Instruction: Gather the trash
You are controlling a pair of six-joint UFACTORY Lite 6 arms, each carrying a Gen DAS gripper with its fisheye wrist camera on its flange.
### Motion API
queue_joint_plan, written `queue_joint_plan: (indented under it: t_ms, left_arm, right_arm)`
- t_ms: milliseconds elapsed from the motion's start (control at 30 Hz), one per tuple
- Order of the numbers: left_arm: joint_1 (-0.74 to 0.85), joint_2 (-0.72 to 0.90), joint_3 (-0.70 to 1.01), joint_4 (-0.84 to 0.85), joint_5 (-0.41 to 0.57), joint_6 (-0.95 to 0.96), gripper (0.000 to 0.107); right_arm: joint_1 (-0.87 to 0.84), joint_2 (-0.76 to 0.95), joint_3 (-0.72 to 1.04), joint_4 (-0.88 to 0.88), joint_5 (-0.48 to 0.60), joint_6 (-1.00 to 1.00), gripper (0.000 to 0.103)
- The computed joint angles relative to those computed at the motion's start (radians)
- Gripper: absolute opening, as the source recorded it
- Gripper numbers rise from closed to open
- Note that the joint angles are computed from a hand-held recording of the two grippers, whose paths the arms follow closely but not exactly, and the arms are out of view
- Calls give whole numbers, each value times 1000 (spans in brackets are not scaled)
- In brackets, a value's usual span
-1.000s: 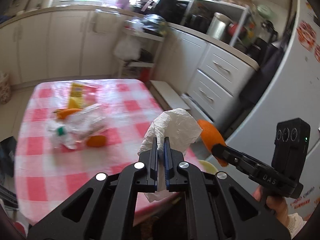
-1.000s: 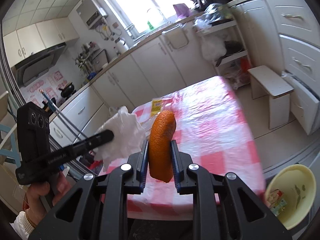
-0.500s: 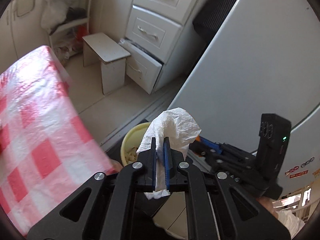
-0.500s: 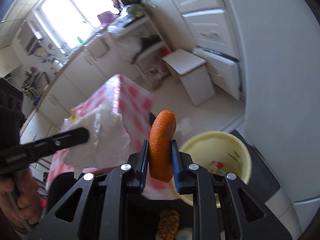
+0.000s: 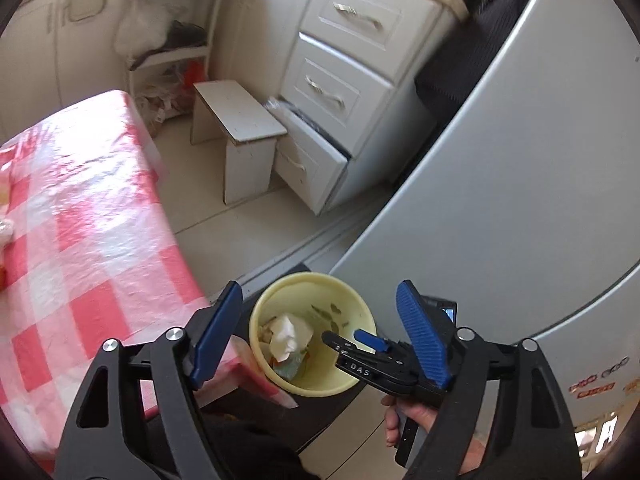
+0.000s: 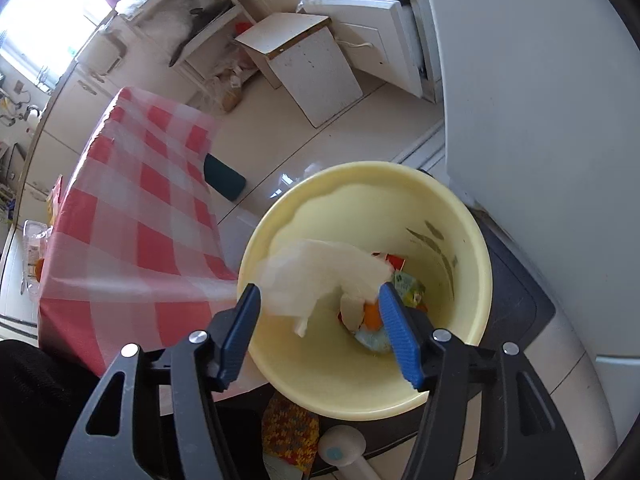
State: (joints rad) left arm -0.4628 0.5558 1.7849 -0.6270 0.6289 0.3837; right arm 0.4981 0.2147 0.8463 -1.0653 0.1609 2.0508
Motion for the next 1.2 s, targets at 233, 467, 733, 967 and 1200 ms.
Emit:
queue_joint_plan:
  t_ms: [233, 467, 733, 967, 1200]
  left_arm:
    - [210, -416, -462, -237, -107, 236, 85]
    - [439, -739, -659, -235, -105, 280, 93]
    - [708, -918, -696, -294, -19, 365, 95]
    - [875, -995, -731, -369, 56, 495, 96]
    - [948, -975, -741, -419, 99, 551, 96]
  right_arm:
    - [165, -172, 28, -88, 183, 124, 70]
    - [435, -72, 466, -42, 460, -64, 83]
    - [604, 345, 1028, -20, 496, -234, 91]
    - [665, 696, 1491, 187, 582, -593, 91]
    - [667, 702, 1496, 178, 599, -548, 91]
